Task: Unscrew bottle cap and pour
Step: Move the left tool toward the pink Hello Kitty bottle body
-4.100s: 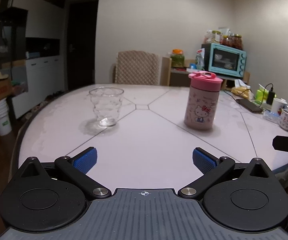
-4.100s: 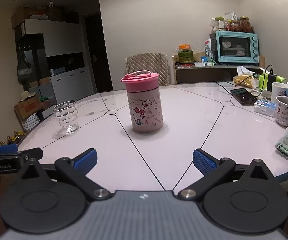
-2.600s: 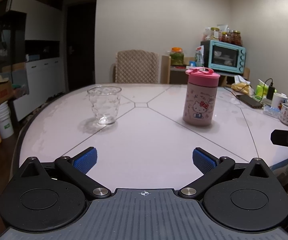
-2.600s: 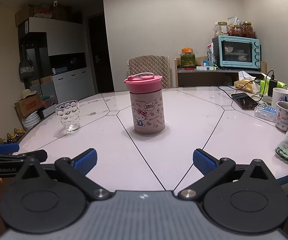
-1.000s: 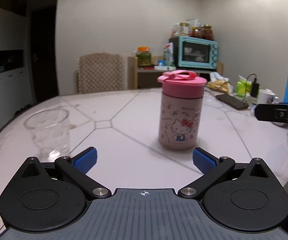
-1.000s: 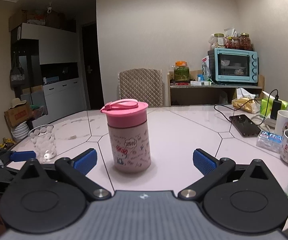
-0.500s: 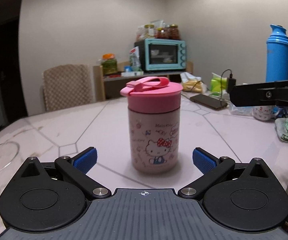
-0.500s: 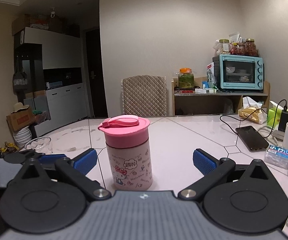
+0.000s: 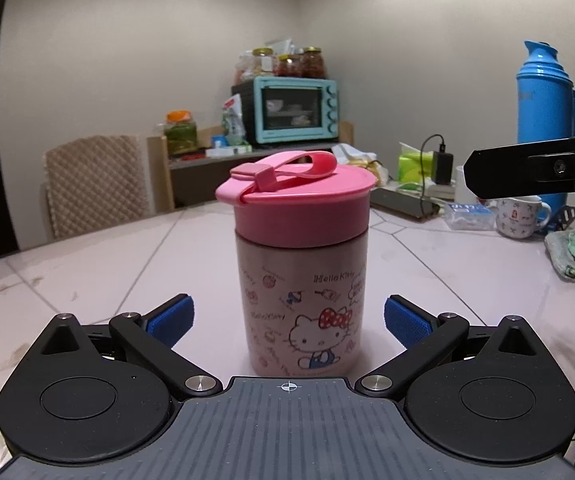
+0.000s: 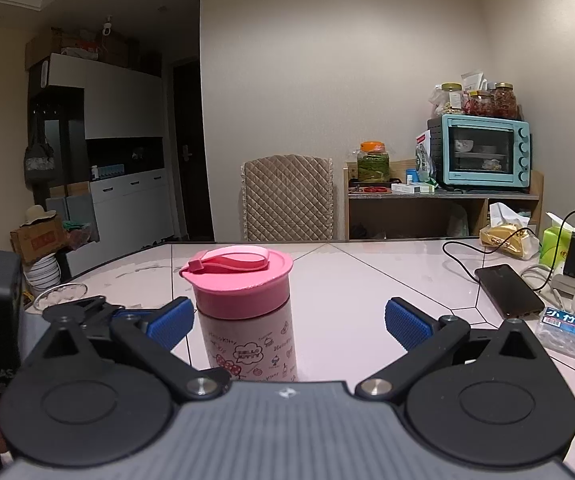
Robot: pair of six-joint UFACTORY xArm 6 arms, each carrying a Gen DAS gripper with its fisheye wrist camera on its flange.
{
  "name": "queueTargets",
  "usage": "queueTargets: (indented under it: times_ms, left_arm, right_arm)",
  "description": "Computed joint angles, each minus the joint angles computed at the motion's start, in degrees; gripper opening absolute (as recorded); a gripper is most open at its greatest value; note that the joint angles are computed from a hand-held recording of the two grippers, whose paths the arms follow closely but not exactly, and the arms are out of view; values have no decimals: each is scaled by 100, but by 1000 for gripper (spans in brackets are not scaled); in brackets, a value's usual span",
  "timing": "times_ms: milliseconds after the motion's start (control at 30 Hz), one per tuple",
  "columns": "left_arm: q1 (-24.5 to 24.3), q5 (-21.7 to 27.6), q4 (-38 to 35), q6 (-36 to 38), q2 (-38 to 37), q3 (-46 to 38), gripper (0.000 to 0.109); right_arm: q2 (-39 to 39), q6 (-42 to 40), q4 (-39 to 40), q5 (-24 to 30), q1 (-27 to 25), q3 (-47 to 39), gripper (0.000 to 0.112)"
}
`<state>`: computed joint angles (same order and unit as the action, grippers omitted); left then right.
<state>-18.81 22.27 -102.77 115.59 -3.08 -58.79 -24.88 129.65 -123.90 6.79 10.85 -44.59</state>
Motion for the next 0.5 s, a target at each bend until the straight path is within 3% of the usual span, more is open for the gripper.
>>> queueTargets:
  times_ms: [500]
  left_arm:
    - [242,731,246,-116,635,-532,103]
  right_arm:
    - [479,1067,-1190,-84,75,-367,103]
